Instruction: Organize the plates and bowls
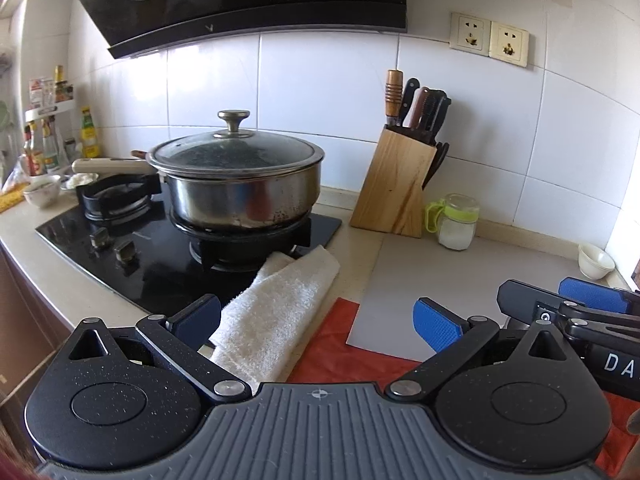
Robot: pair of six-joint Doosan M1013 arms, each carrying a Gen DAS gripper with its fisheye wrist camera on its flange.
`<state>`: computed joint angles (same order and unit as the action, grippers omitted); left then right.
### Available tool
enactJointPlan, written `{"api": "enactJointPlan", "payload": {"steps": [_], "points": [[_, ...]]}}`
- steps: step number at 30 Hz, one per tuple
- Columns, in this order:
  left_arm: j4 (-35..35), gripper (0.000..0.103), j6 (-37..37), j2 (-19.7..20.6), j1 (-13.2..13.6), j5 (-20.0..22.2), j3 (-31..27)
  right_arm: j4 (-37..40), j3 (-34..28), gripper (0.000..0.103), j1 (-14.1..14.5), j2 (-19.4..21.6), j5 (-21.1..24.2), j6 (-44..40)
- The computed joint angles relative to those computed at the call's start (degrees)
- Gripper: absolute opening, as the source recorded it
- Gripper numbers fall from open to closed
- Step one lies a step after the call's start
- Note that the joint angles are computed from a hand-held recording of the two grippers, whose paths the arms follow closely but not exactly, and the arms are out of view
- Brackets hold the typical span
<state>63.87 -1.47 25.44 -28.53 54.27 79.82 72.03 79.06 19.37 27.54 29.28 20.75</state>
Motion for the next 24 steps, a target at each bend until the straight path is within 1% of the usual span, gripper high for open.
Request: {"api": "enactJointPlan", "payload": {"steps": [6,12,19,21,24], "points": [[-0.25,0.103,-1.2,-0.35,0.37,-1.59,0.61,0.1,-0.01,0.074,-0.06,0.01,0.04,-0.13],[-0.24,0.103,-0.44,-0.01,0.21,-0.67,0.18,-0.7,-0.02,0.074,-0.1,0.03,-0.2,0.78],[3.45,0.103,-2.07,0.23,-0.27,0.71,0.41,0.33,0.09,0.074,-0.15,-0.02,-0.14,0.26],[5.76,0.103,-3.55,0.19,-0.51,1.19,0.9,1.07,0.16,0.075,-0.18,-0.05,0.03,-0.32],[5.04,0.103,-2.7,-0.07,-0.08,-0.08,1.05,0.98,0.26,0.075,-0.13,-0.13,-0.21,-0.65]]}}
